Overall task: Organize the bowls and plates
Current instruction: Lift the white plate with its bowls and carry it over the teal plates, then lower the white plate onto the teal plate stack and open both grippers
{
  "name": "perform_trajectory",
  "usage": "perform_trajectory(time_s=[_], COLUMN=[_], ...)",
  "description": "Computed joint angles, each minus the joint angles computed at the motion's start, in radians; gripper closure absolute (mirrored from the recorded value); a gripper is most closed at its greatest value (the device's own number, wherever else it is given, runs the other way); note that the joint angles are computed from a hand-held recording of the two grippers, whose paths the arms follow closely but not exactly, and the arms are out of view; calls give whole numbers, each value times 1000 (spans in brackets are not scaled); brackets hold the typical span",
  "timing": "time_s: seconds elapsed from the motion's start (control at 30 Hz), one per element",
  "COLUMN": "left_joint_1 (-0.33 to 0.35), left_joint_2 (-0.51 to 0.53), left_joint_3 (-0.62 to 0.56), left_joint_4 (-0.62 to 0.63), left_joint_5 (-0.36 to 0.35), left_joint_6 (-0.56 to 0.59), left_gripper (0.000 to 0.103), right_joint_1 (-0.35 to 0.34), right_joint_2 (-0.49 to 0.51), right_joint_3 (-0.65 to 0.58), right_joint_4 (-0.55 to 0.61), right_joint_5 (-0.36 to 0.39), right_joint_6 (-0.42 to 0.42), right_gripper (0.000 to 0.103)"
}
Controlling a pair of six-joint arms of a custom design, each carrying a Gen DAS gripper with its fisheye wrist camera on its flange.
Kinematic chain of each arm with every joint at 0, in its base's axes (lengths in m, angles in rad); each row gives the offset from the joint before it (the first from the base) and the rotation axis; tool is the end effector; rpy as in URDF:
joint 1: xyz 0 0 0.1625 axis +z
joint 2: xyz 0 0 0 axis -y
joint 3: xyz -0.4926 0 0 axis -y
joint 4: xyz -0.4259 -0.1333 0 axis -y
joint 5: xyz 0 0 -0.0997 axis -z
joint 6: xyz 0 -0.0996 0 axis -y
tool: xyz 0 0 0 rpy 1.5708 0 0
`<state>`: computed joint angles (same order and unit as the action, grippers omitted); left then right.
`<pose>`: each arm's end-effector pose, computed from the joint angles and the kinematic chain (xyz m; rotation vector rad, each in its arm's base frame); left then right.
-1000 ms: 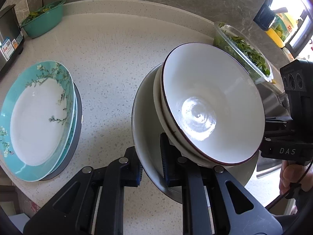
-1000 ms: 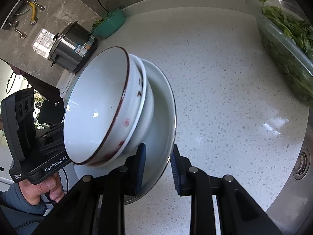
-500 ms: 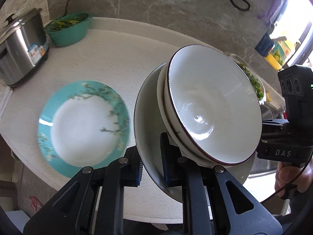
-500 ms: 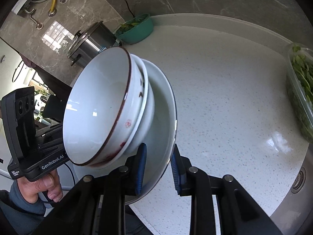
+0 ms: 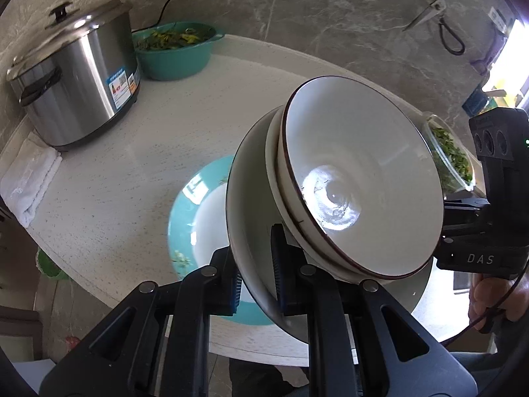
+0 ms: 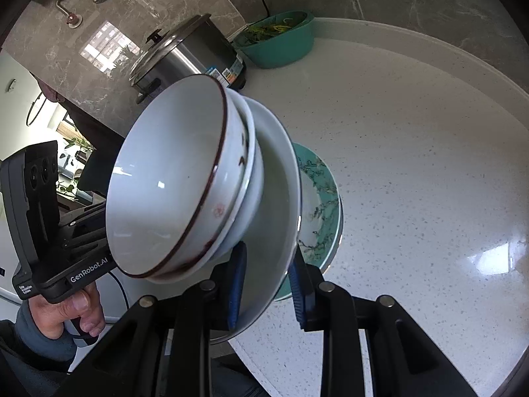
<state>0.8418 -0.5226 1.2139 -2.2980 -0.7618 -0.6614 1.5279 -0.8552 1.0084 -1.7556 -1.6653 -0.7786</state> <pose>-0.4177 -0.7760 0.0717 0.0640 2.4494 -0.7057 0.0875 -0.8514 0.3733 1.0919 -2.8396 -0.0134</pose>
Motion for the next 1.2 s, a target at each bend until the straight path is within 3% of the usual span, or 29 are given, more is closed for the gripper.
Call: perform_trajectory(time_s=[0.47,0.87,1.2], left_joint_1=[100,136,139], left_joint_2=[-25,4,25], left_joint_3=[86,53,37], left_joint_4=[-68,-73,-98], left_joint_5=[-99,-127,-114], left_joint_6=[113,212,245], left_gripper=[89,89,89], right_joint_1=[-1,-5,-11], right_joint_2=[59,43,36], right_joint_3=[47,126,146], right_joint_4=[-94,-179,-210], right_joint_5=[-66,-83,-79], right_joint_6=[90,140,131], right_gripper=[75,75,74])
